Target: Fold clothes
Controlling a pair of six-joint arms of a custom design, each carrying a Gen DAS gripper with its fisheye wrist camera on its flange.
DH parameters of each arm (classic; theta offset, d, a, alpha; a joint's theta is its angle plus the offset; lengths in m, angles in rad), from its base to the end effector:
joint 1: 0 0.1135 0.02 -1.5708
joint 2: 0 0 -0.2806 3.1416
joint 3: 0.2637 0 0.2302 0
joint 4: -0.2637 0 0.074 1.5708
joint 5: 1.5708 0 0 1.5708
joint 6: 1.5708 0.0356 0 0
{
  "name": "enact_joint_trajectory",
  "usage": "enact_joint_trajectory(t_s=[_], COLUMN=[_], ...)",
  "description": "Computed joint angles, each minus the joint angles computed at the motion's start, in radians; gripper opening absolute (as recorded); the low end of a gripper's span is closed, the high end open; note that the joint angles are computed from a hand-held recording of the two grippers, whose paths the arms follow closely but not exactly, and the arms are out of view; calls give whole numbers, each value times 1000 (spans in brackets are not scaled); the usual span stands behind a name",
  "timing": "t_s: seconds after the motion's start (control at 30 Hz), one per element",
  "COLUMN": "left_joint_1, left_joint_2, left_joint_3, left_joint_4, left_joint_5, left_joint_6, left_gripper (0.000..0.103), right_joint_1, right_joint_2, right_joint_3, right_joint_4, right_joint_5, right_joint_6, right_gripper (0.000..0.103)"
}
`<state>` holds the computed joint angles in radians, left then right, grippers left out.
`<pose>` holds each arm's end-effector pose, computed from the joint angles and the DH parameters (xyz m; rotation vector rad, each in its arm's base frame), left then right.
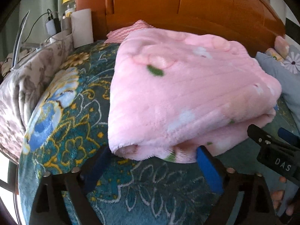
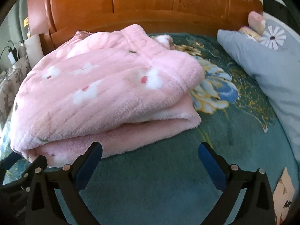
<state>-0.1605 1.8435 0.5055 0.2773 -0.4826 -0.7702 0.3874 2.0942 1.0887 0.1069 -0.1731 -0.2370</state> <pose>0.2561 -0.0247 0.0892 -0.8912 2.3052 0.2538 0.3661 0.1560 0.1157 -0.8300 2.3278 0.2785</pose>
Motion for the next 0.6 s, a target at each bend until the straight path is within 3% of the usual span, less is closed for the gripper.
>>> enact_joint_trajectory(t_s=[0.07,0.6], left_joint_1=[5,2], left_joint_2=[13,52], left_joint_3=[9,33], left_joint_4=[-1,-19], left_joint_5=[11,-7], left_joint_6=[14,36], left_gripper=[103,103], right_joint_1=[4,-1], right_joint_2=[13,40], right_joint_3=[0,21], right_joint_4=[10,-10], right_joint_5=[2,-1], right_joint_6=[8,41], right_gripper=[102,103])
